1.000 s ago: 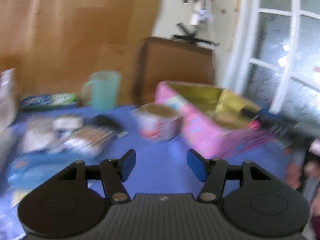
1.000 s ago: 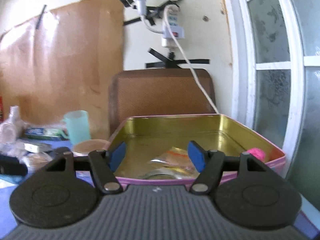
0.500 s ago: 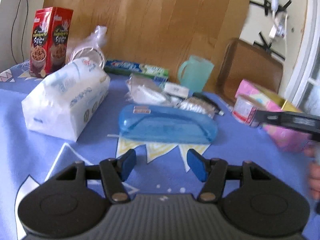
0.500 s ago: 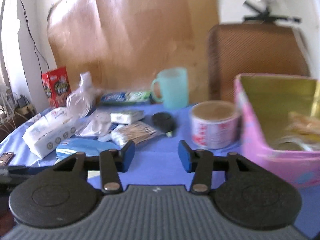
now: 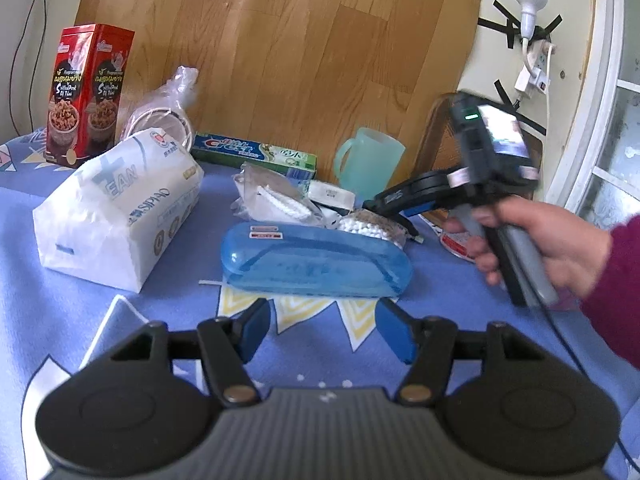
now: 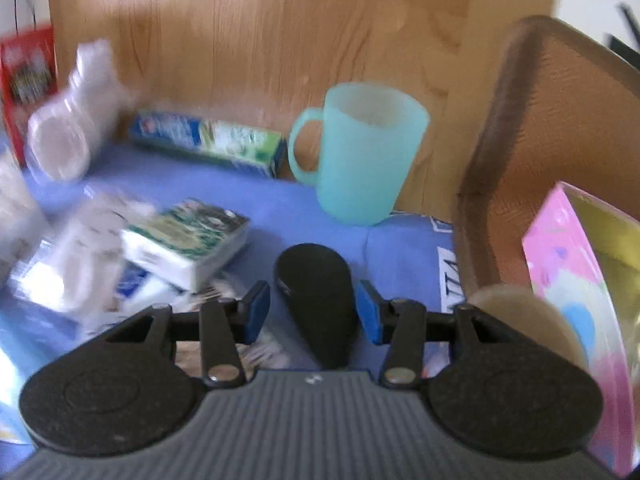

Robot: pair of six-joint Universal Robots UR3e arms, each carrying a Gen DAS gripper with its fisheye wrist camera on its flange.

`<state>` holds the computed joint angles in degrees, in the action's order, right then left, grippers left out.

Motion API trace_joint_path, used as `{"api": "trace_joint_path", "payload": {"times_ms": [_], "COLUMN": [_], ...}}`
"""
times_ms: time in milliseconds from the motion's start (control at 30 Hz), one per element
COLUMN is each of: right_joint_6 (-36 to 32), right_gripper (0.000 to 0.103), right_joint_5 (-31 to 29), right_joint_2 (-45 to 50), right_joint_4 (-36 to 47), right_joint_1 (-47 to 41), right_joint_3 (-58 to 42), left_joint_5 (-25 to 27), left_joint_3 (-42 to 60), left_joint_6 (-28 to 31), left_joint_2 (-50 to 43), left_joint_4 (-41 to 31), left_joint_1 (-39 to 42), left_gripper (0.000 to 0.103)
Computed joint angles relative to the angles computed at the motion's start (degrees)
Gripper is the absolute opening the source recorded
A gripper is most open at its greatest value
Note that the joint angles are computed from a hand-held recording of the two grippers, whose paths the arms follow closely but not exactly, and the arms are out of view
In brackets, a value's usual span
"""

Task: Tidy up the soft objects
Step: 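Grasp the black computer mouse with the right gripper, then carry the black mouse into the pink tin and release it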

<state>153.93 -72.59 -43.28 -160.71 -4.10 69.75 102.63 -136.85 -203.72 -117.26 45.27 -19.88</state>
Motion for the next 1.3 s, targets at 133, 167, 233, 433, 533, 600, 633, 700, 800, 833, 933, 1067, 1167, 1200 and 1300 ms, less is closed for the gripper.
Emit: {"api": "trace_joint_path", "payload": {"times_ms": [133, 167, 233, 433, 533, 600, 633, 700, 800, 833, 933, 1067, 1167, 1200, 1300], "right_joint_6": [-1.75, -1.71, -1.77, -5.03, -21.7, -32.65, -37.88, -43.41, -50.95, -54.97, -62.64, -62.02, -61.71, -62.69, -67.33], "right_gripper": [0.05, 0.05, 0.049, 0.05, 0.05, 0.05, 0.05, 0.05, 0.058, 0.065, 0.064, 0.042, 0.041, 0.041, 0.041], "right_joint_5": [-0.18, 0.21, 2.44, 20.16, 29.2, 31.77, 31.99, 31.39, 32.84, 33.81, 35.35, 37.0, 38.84, 39.95, 45.0], "right_joint_2": [4.53, 4.71, 3.21, -18.19, -33.92, -43.07, -47.29, -52.24, -59.53, -62.09, -62.34, -55.97, -59.2, -60.6, -64.82], "right_joint_4": [9.83, 12.62, 15.26, -0.59, 7.48, 13.95, 17.9, 21.34, 23.12, 26.92, 34.67, 32.91, 33.8, 35.18, 42.44], "right_joint_1": [0.29, 0.07, -1.11, -11.19, -19.92, -25.3, -27.84, -30.87, -36.57, -39.07, -43.09, -42.11, -44.15, -45.72, -51.37], "right_joint_3": [-10.69, -12.53, -11.9, 21.97, 39.97, 50.41, 54.8, 61.08, 70.41, 71.46, 70.14, 68.11, 71.53, 72.22, 72.35], "left_joint_5": [0.14, 0.11, -0.12, -1.89, -2.85, -3.93, -5.06, -7.55, -16.16, -18.52, -20.0, -22.35, -19.26, -18.81, -18.29], "left_joint_3": [-0.19, -0.24, -0.47, -1.47, -1.6, -1.58, -1.47, -1.14, -1.04, -0.16, 5.84, 16.22, 22.85, 24.89, 34.23], "left_joint_6": [0.07, -0.03, -0.22, -0.92, -0.9, -0.82, -0.66, -0.29, -2.96, -3.75, -3.48, -4.45, -4.76, -4.19, -1.22], "left_joint_2": [-0.34, -0.37, -0.37, 0.23, 0.67, 1.27, 1.96, 3.24, 5.0, 5.16, 4.76, 0.75, -1.06, -1.25, -2.65], "left_joint_4": [1.19, 1.35, 1.68, 1.76, 1.03, -0.21, -1.64, -4.04, -6.35, -7.38, -14.13, -24.37, -29.83, -30.94, -35.95], "left_joint_1": [-0.02, 0.02, 0.25, 1.75, 2.26, 2.72, 3.17, 3.7, 5.28, 5.06, 2.02, -0.42, -3.15, -3.9, -6.13], "left_gripper": [0.065, 0.065, 0.065, 0.065, 0.065, 0.065, 0.065, 0.062, 0.061, 0.058, 0.053, 0.044, 0.044, 0.044, 0.044]}}
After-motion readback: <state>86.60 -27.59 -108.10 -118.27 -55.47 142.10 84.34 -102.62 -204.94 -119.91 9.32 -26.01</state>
